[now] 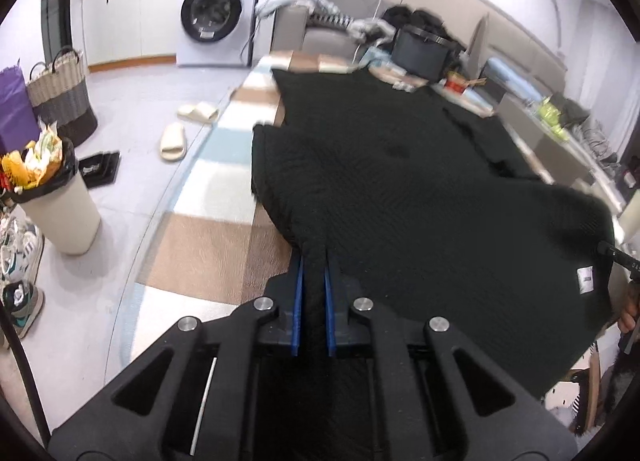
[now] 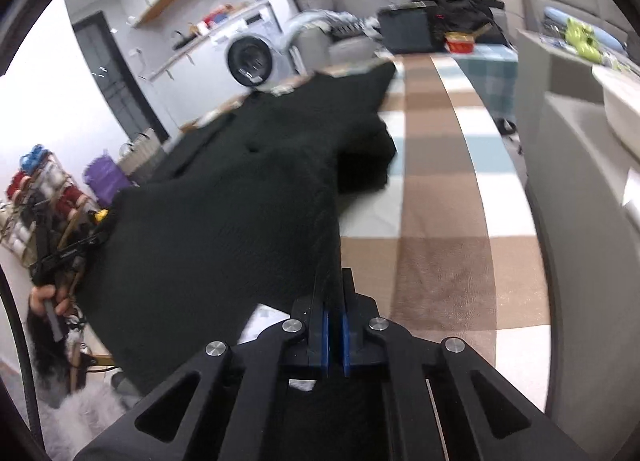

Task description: Fold small clothes

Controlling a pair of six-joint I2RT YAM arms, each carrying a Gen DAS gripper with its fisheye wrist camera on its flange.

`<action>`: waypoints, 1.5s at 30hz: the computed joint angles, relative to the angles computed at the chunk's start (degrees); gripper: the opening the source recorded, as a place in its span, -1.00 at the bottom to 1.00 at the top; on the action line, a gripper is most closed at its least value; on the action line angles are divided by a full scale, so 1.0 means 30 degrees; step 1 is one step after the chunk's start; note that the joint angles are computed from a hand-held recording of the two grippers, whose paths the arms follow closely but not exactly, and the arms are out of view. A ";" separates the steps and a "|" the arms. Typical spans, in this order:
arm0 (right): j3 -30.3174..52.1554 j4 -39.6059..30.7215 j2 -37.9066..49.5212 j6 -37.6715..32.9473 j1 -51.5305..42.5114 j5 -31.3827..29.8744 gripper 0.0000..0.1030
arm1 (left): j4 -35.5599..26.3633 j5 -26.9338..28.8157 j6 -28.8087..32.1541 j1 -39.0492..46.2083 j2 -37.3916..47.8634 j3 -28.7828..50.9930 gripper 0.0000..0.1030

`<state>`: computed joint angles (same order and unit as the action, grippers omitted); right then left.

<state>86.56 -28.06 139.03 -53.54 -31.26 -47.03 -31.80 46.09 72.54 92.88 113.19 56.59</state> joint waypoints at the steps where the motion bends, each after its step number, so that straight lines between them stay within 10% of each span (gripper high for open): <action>1: 0.0005 -0.0958 -0.0398 -0.0838 -0.0455 -0.1096 -0.91 | -0.1171 0.0447 0.0679 0.0430 -0.0299 0.0330 -0.88; 12: 0.0978 -0.5477 -0.2154 -0.1574 -0.1751 -0.5346 -0.91 | -0.9517 0.3211 0.4281 0.2677 -0.0657 0.4600 -0.89; 18: 0.0131 0.0799 -0.2323 0.5446 -0.0680 -0.4926 -0.91 | -0.7378 0.3227 -0.0170 0.0585 -0.0241 0.5675 -0.89; 23: 0.0578 0.4980 -0.1516 0.9302 0.1718 -0.1219 -0.91 | -0.1324 0.1785 -0.5672 -0.2449 -0.0062 0.4545 -0.89; 29: 0.7526 0.0887 0.3062 0.9614 0.4010 0.3282 -0.75 | 0.3234 -0.1899 -0.9661 -0.5042 0.1848 0.4316 -0.66; 34: 0.9098 -0.0014 0.4442 0.9741 0.3383 0.3844 0.17 | 0.3979 -0.2748 -1.0183 -0.5290 0.2771 0.4488 -0.08; 41: 1.3776 -0.3748 0.7150 0.8622 0.3771 0.3295 0.17 | 0.2775 -0.2767 -1.1640 -0.6741 0.4841 0.6881 -0.08; 45: 1.2923 -0.2694 0.6890 0.7716 0.4842 0.4594 0.05 | 0.1879 -0.2962 -1.2636 -0.7691 0.6168 0.8559 -0.43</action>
